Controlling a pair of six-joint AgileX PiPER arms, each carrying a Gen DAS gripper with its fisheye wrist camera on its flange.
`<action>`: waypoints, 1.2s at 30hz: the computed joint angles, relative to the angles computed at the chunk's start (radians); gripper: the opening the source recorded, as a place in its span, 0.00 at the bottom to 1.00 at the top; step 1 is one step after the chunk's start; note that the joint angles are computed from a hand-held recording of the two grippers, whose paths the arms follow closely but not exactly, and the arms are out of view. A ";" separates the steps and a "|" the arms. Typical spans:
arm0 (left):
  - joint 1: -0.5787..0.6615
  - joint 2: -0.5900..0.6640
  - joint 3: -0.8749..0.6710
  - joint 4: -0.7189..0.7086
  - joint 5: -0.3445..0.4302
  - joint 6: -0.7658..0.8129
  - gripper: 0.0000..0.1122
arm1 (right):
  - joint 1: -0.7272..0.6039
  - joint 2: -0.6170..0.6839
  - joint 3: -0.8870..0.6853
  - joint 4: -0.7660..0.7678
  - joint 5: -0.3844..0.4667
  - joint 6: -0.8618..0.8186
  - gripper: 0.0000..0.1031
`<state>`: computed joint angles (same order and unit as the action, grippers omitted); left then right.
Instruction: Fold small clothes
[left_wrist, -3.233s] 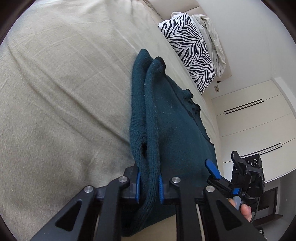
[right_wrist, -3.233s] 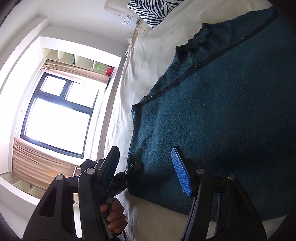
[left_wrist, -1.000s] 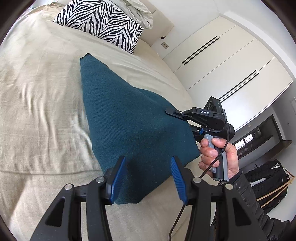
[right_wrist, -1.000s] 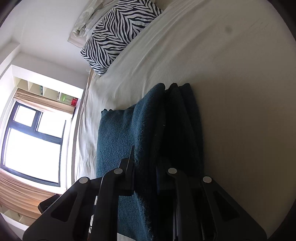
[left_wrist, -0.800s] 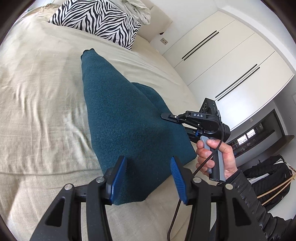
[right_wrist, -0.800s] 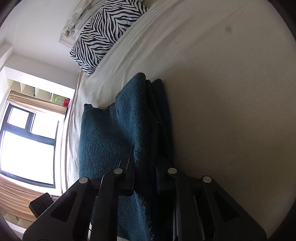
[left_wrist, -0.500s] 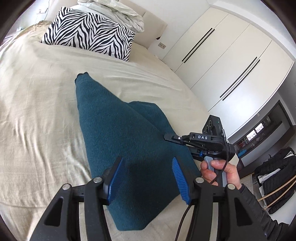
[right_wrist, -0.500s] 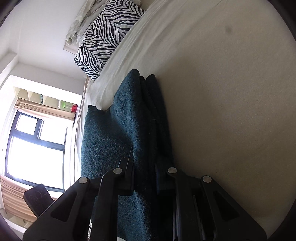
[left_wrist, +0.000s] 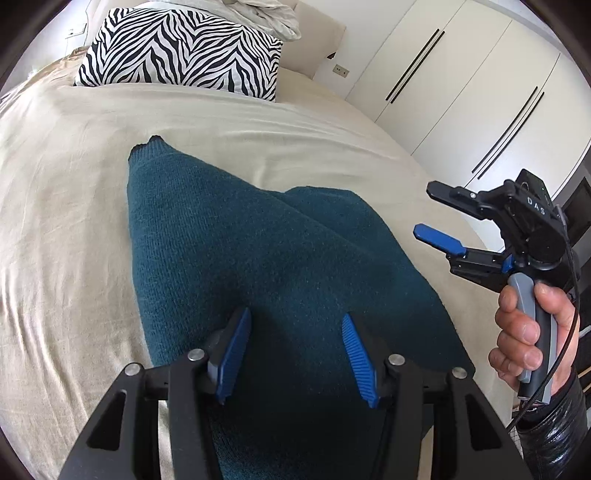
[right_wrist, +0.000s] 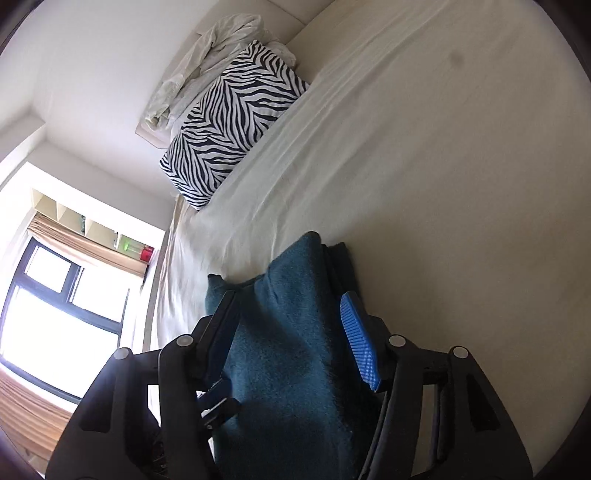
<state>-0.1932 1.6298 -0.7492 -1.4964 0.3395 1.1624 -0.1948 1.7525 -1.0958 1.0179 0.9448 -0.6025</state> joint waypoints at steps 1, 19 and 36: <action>0.008 0.001 0.012 -0.056 0.011 0.049 0.47 | 0.041 0.046 -0.051 0.005 0.046 0.012 0.54; 0.041 0.000 0.065 -0.219 0.058 0.212 0.38 | 0.263 0.221 -0.180 -0.246 -0.323 0.341 0.19; 0.094 -0.014 0.061 -0.118 0.113 0.105 0.28 | -0.006 0.002 0.079 0.013 0.033 -0.033 0.20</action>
<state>-0.0997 1.6157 -0.6885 -1.6141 0.4529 1.2670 -0.2003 1.7541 -1.0164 1.0310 0.9779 -0.6353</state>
